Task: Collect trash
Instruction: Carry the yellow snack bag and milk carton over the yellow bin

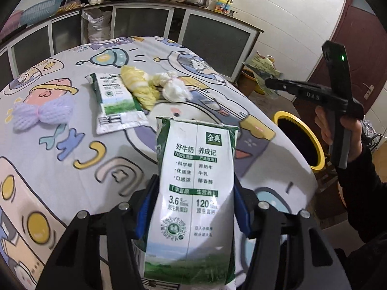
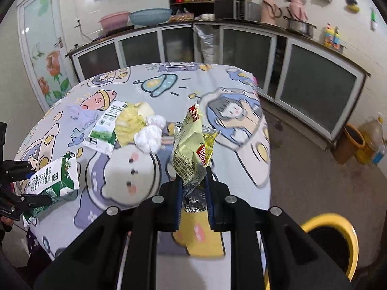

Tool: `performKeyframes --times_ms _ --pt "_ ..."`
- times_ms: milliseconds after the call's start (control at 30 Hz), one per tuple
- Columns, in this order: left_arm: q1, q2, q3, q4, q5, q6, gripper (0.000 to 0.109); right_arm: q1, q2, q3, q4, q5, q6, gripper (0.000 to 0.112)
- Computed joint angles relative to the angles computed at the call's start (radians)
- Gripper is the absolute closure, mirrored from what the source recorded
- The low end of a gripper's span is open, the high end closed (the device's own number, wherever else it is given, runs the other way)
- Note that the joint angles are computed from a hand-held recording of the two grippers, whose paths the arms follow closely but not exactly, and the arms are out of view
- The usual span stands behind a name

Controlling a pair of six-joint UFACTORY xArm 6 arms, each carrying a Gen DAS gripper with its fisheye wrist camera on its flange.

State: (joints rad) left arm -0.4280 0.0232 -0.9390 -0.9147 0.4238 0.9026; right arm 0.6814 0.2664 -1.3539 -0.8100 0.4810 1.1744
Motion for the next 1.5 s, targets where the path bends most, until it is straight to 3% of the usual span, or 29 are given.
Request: performKeyframes --times_ms 367,633,1067,1500 --pt "-0.144 0.007 -0.01 -0.01 -0.041 0.002 0.055 0.018 -0.336 0.407 -0.172 0.045 0.37 0.096" --pt "-0.261 0.139 -0.188 -0.046 -0.039 0.008 0.055 0.019 -0.591 0.646 -0.206 0.142 0.536 0.096" --pt "-0.398 0.405 -0.55 0.107 0.014 -0.138 0.055 0.019 -0.835 0.864 -0.171 0.254 0.628 0.096" --pt "-0.455 0.661 -0.898 0.345 0.095 -0.398 0.055 -0.056 -0.912 0.977 -0.143 0.203 0.658 0.096"
